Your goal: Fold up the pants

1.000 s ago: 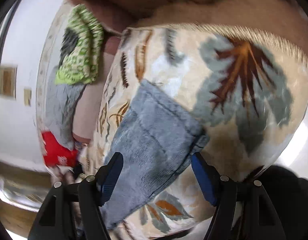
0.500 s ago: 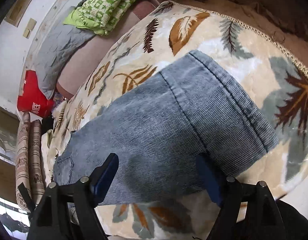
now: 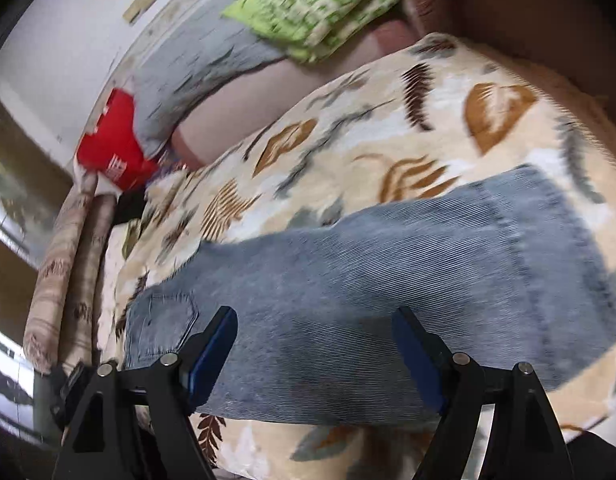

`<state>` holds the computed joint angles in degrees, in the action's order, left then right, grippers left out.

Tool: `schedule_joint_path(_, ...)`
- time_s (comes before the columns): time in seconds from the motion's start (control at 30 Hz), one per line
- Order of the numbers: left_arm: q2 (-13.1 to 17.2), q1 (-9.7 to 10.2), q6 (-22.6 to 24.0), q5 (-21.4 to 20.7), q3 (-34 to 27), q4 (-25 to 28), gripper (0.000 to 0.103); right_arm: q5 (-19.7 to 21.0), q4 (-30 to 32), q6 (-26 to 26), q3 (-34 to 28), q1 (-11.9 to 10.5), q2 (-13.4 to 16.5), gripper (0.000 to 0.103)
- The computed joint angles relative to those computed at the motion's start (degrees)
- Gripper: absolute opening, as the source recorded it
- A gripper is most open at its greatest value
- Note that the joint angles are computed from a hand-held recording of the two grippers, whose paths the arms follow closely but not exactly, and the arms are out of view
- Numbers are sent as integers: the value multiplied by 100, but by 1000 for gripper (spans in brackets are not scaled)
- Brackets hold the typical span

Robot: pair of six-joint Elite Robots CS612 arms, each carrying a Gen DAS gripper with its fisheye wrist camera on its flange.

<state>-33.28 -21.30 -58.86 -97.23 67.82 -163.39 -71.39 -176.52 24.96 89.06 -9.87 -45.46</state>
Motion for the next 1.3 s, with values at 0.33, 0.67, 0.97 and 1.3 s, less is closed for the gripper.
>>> schedule_joint_path(0.33, 12, -43, 881, 815, -429, 289, 9, 203, 725, 273, -241, -18, 280, 82)
schedule_joint_path(0.67, 18, -136, 1534, 1532, -444, 858, 26, 179, 1161, -240, -303, 15, 195, 84)
schedule_joint_path(0.97, -319, -371, 2274, 2229, -46, -111, 65, 1220, -270, 1548, -537, -699, 531, 92)
schedule_joint_path(1.3, -101, -650, 3407, 1739, -431, 16, 65, 745, -118, 1405, -397, -718, 437, 92)
